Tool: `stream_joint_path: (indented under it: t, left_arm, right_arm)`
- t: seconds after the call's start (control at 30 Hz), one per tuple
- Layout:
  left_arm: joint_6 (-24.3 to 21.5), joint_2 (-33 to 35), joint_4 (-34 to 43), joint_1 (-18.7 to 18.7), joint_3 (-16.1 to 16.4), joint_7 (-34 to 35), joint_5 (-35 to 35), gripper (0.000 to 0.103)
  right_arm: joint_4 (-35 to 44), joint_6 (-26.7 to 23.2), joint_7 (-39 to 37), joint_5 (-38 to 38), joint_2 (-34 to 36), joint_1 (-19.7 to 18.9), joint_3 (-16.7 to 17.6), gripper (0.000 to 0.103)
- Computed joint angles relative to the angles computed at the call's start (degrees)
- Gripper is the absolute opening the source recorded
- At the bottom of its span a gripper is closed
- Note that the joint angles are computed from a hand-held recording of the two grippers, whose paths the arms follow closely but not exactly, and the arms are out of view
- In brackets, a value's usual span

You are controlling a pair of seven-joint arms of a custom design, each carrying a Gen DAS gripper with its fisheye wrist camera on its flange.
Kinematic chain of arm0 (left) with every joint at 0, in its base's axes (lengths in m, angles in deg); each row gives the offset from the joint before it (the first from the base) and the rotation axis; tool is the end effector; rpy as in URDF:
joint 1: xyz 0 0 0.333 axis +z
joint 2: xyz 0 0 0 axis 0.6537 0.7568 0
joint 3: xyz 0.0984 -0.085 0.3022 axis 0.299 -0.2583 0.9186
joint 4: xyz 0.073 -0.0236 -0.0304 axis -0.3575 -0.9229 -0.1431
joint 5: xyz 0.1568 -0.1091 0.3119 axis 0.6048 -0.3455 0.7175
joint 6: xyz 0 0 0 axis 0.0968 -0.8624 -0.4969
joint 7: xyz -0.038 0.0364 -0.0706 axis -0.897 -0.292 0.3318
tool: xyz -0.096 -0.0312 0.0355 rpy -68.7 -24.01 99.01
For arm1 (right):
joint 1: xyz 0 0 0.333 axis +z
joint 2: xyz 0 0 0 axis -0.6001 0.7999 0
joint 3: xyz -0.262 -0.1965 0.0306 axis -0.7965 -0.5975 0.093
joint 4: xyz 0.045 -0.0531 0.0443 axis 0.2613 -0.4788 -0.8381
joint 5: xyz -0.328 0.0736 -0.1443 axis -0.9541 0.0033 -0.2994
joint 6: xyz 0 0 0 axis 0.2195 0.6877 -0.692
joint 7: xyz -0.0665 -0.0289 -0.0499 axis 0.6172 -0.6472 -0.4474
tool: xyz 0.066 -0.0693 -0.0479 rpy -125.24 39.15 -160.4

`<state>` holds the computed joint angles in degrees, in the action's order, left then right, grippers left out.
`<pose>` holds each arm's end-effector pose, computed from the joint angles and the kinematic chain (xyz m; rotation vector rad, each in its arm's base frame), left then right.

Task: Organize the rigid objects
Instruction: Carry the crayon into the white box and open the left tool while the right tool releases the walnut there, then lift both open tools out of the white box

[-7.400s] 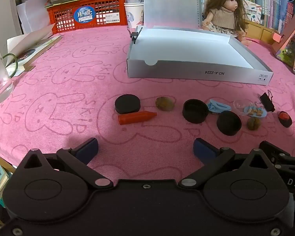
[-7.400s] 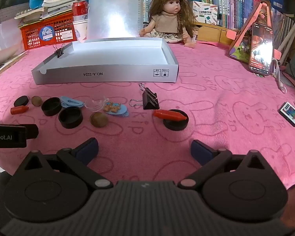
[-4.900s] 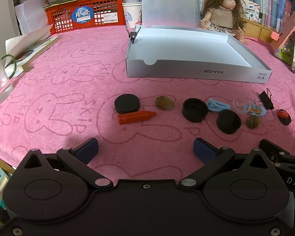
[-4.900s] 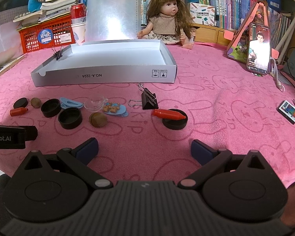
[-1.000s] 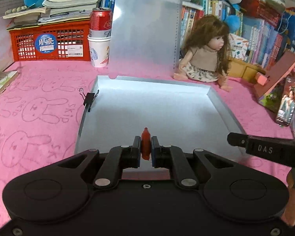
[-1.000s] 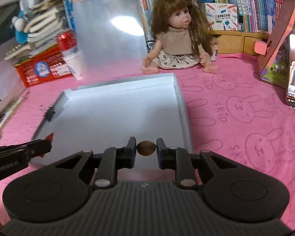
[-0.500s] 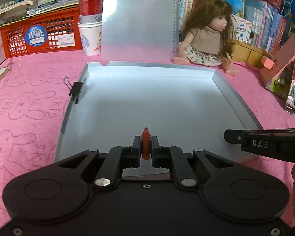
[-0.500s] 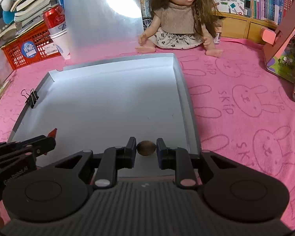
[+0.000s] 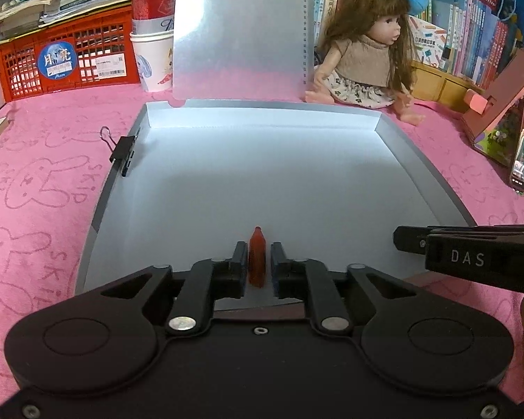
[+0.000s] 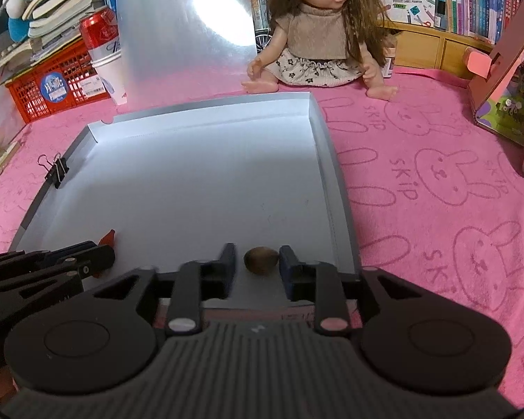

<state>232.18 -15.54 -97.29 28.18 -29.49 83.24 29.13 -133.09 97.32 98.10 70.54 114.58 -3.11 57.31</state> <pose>0.5306 -0.2303 0.4334 -2.0083 1.4449 -0.7017 0.5996 0.4021 0.4459 -2.0403 1.3947 -0.3494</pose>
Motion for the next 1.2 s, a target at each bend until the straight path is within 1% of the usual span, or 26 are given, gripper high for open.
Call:
stream_joint_path:
  t: [0.03,0.1,0.17,0.2,0.27,0.47,0.57,0.67,0.83,1.0,1.03,1.13,1.17,1.2]
  left_arm:
    - [0.14,-0.34,-0.32,-0.04,0.09,-0.62,0.61,0.025]
    - [0.04,-1.08,-0.85,-0.07,0.08,-1.83,1.78,0.038]
    - [0.04,-2.05,-1.58,0.01,-0.05,-3.19,3.36,0.041]
    - [-0.02,-2.47,-1.87,0.08,-0.25,-3.57,3.71,0.043]
    - [0.33,-3.57,-2.79,0.38,-0.55,-4.55,4.44,0.048]
    - [0.20,-6.94,-5.40,0.98,-2.04,-7.72,7.72,0.056]
    - [0.12,-8.84,-6.95,1.21,-2.93,-9.64,9.58,0.060]
    - [0.28,-10.49,-8.35,1.41,-3.81,-11.20,10.83,0.062]
    - [-0.65,-13.67,-10.97,1.37,-5.54,-13.24,13.07,0.068]
    - [-2.10,-16.10,-13.06,0.91,-7.12,-13.92,14.05,0.072]
    - [-2.32,-16.63,-13.57,0.79,-7.41,-14.29,14.22,0.073]
    - [-2.83,-18.05,-15.02,0.51,-8.13,-15.42,14.63,0.074]
    - [-3.09,-18.48,-15.48,0.40,-8.38,-15.71,14.64,0.074]
    - [-3.21,-18.80,-15.87,0.36,-8.53,-15.95,14.71,0.075]
  right_arm:
    - [-0.49,0.72,-0.19,0.36,-0.24,-0.27,0.30,0.054]
    - [-1.78,2.54,0.06,0.20,-0.92,0.03,-0.11,0.060]
    - [-2.95,4.18,0.30,-0.04,-1.64,0.36,-0.51,0.063]
    - [-3.66,5.01,0.25,0.09,-2.10,0.32,-0.45,0.064]
    - [-5.31,6.98,-0.17,0.49,-3.11,0.13,-0.19,0.070]
    - [-12.10,14.19,-0.47,-0.02,-7.29,1.66,-1.84,0.080]
    - [-16.06,18.35,-0.25,-0.92,-9.61,3.70,-4.07,0.084]
    - [-19.77,22.10,-0.40,-1.48,-11.64,6.60,-7.17,0.086]
    - [-25.06,27.60,-2.90,-0.03,-14.19,11.75,-12.14,0.089]
    - [-30.21,32.67,-6.67,3.03,-16.56,13.27,-12.67,0.091]
    - [-31.14,33.65,-7.82,4.14,-16.86,14.60,-13.71,0.091]
    - [-33.79,37.03,-13.11,9.14,-17.54,20.19,-18.05,0.094]
    - [-34.60,38.11,-14.58,10.44,-17.79,20.86,-18.29,0.095]
    - [-35.41,39.20,-15.56,11.06,-18.10,20.60,-17.71,0.096]
